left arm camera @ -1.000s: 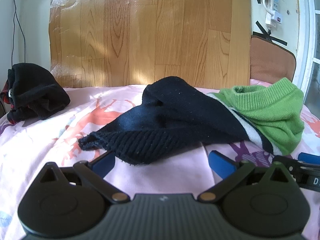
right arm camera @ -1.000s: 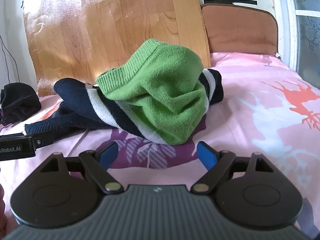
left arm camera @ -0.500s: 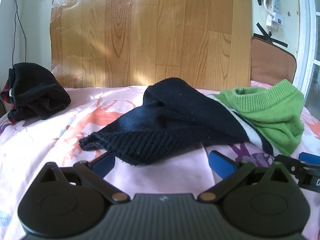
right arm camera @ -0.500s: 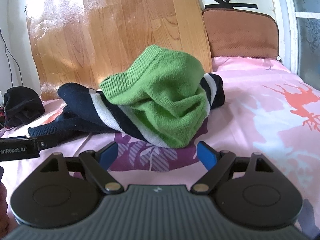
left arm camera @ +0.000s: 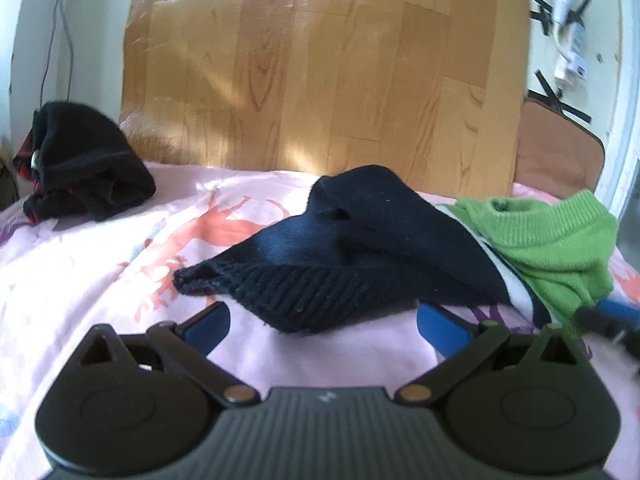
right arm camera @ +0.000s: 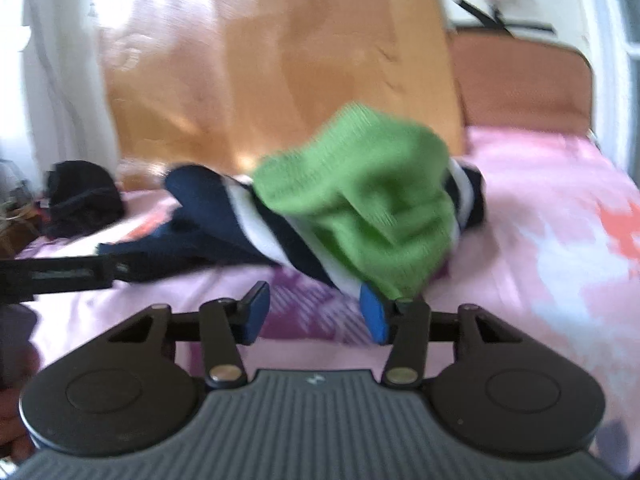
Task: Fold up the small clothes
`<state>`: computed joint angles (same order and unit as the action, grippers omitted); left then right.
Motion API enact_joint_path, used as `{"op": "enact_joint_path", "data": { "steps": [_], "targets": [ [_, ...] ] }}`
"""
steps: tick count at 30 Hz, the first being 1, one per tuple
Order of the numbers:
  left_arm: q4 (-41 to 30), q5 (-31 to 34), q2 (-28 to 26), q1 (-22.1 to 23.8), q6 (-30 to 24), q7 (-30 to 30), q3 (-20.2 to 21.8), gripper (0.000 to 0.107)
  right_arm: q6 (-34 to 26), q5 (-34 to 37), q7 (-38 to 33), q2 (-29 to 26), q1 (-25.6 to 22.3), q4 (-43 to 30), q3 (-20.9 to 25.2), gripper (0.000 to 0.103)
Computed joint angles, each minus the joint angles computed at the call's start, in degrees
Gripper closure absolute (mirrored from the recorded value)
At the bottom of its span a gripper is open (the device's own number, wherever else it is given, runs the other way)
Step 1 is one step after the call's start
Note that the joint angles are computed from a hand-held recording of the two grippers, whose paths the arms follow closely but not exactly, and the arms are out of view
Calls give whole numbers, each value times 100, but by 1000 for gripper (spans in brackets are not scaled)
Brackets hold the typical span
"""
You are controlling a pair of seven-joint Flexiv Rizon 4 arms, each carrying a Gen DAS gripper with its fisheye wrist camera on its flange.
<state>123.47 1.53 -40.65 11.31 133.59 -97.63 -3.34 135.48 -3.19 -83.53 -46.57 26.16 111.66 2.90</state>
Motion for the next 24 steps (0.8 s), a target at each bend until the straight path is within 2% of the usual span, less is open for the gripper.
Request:
{"op": "enact_joint_path", "data": {
  "steps": [2,4,8,10,12,14,15,16,17,20,21,22,24],
  "targets": [
    [-6,47,7,108,-69,-105,-76,4,293,42,-318,30,130,-60,-143,50],
    [-13,112,6,201,-101,-204,-129,4,321,80,-582,43,216,-238,-250,49],
    [8,163,-7,257,-24,-342,-127,4,-314,143,-1044,-10,444,-719,-537,48],
    [16,201,-9,287,4,-404,-132,4,-712,222,-1183,-91,517,-968,-647,41],
    [6,224,-3,304,-41,-438,-139,4,-1154,187,-1244,-145,538,-1112,-732,39],
    [8,242,10,314,-74,-467,-143,4,-1296,514,-1572,-275,953,-1216,-1224,41],
    [11,246,10,315,-68,-481,-140,4,-1254,710,-1790,-352,1179,-1225,-1488,48],
    [11,256,11,317,-59,-492,-137,4,-1154,958,-1903,-456,1483,-1211,-1868,77],
    [9,260,10,312,-57,-496,-132,4,-1188,1580,-2371,-555,1758,-1347,-2134,93],
    [-14,366,5,348,-53,-480,-145,4,-1106,2235,-2264,-562,1837,-1442,-2399,97],
    [-44,556,3,473,-75,-498,-230,4,-1165,2728,-2320,-615,1978,-1548,-2654,97],
    [-95,799,2,626,-125,-513,-340,4,-1294,3074,-2319,-643,2056,-1633,-2860,97],
    [-174,813,30,530,-162,-329,-240,4,-1722,3392,-2114,-520,1987,-1672,-3015,101]
  ]
}}
